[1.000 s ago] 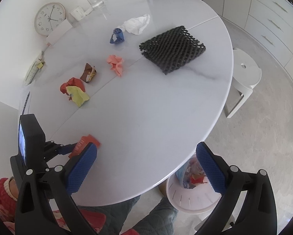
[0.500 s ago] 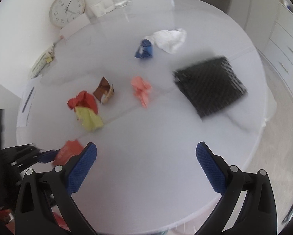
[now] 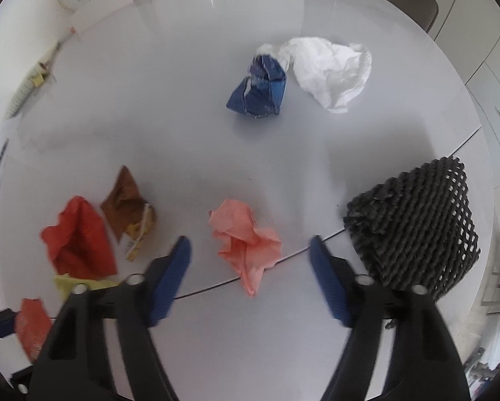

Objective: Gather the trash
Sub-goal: 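Grasp the red snack wrapper with the left tool while the right tool grasps the pink tissue, then carry wrapper and tissue to the wastebasket and open both tools over it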

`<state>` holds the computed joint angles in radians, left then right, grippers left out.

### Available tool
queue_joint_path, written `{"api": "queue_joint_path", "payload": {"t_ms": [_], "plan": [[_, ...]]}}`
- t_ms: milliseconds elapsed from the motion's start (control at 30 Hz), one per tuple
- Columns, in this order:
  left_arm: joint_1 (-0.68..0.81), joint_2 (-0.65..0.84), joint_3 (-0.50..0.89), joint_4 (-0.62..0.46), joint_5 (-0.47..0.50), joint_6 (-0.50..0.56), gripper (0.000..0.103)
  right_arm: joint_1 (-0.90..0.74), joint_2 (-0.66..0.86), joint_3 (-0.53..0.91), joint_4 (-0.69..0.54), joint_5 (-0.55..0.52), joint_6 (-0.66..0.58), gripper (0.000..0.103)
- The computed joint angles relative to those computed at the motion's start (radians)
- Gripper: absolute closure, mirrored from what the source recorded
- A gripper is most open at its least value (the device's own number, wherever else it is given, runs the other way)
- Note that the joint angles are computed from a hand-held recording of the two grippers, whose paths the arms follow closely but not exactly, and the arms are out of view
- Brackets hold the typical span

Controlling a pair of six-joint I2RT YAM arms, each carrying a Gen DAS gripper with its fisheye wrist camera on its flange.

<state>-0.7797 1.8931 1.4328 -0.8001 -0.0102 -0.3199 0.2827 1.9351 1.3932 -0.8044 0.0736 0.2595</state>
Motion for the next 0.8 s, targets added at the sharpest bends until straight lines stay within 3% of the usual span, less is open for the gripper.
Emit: {"api": "queue_joint_path", "payload": {"t_ms": [100,367,600,800], "plan": [[0.010,0.008,0.005,0.000,0.006,0.000,0.067,0.015,0.006,0.002,0.003,0.025,-0.019,0.066],[-0.020,0.005,0.019,-0.006,0.002,-0.010,0.067,0.005,-0.126,-0.101,0.020,-0.015,0.000,0.070],[-0.135,0.024,0.115,-0.037,-0.005,-0.018,0.067,-0.062,-0.513,-0.346,-0.068,-0.025,0.036,0.070],[-0.273,0.105,0.284,-0.084,-0.003,-0.020,0.067,-0.230,-0.934,-0.475,-0.350,-0.026,0.002,0.070]]}}
